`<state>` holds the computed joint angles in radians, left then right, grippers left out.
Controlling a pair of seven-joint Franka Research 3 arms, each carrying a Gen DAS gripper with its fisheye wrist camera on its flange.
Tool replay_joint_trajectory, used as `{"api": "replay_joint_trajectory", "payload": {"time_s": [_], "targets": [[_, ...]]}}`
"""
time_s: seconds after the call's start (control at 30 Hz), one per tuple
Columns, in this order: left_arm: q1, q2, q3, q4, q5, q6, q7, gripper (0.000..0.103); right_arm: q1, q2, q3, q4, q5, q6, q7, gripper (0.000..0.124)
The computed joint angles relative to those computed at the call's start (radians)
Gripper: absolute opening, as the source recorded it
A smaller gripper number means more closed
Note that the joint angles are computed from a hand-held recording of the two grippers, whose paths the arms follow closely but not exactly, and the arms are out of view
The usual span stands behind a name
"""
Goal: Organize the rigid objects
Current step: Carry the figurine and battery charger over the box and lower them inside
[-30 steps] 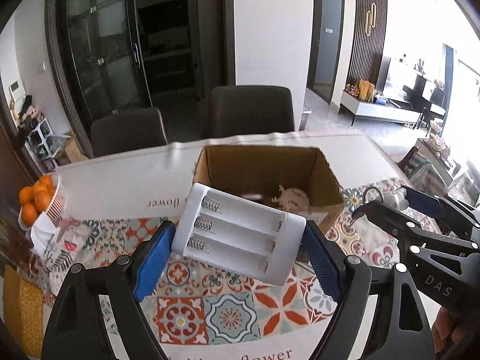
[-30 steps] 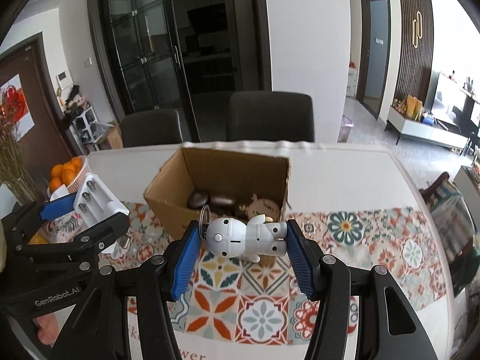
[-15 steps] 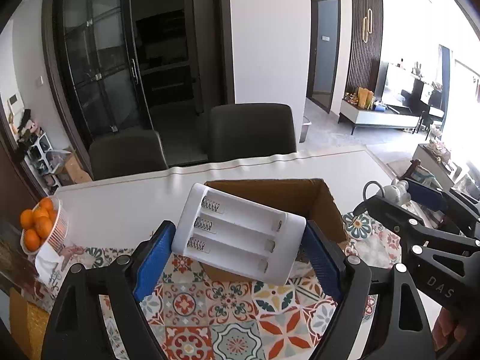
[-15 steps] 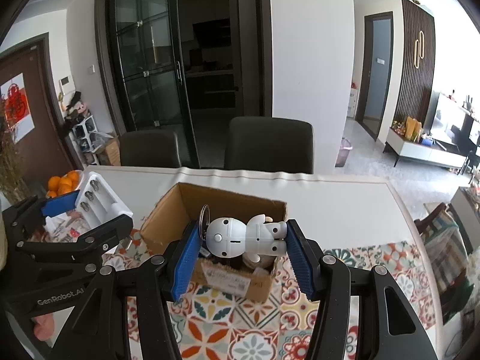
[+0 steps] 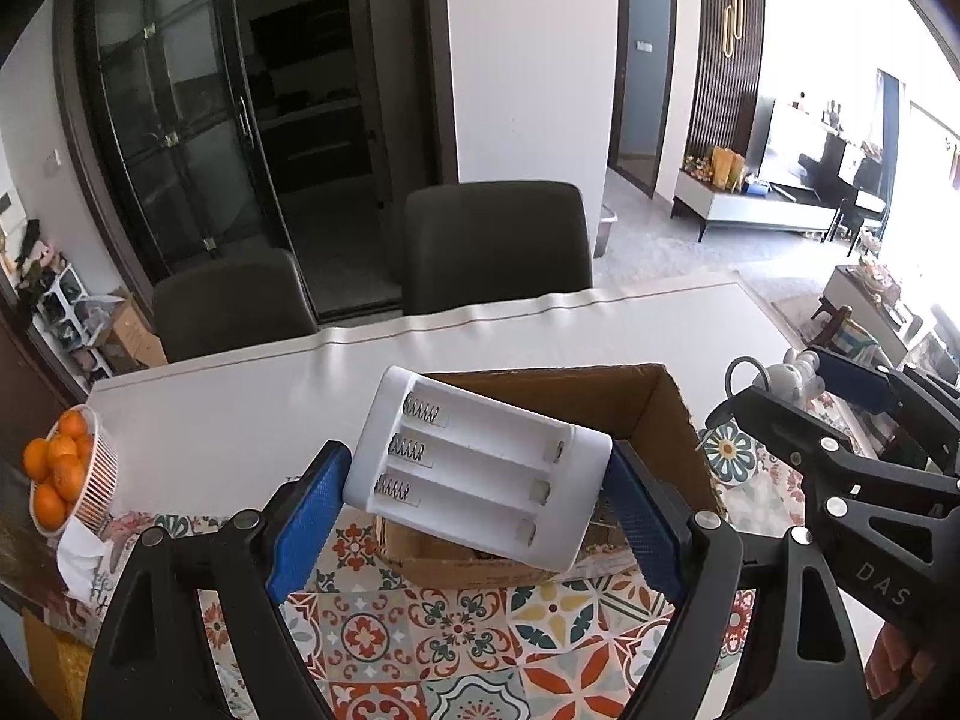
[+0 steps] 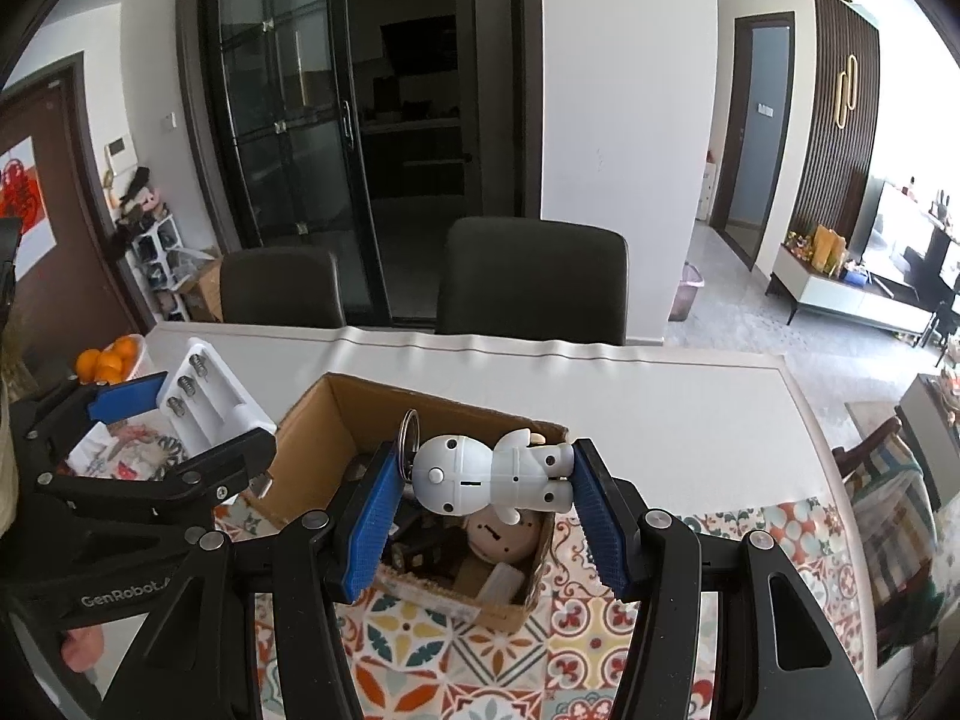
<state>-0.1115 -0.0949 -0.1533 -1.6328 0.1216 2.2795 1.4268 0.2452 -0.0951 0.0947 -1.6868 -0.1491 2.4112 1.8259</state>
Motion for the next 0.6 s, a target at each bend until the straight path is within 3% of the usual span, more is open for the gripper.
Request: {"api": "replay_joint_trajectory", "payload": {"time_s": [0.6], "targets": [[0.003, 0.251, -0.011, 0.263, 0.001, -0.231, 0.021, 0.085, 0.036, 0.202, -0.044, 0.218, 0.031, -0.182, -0.055, 0.056]]}}
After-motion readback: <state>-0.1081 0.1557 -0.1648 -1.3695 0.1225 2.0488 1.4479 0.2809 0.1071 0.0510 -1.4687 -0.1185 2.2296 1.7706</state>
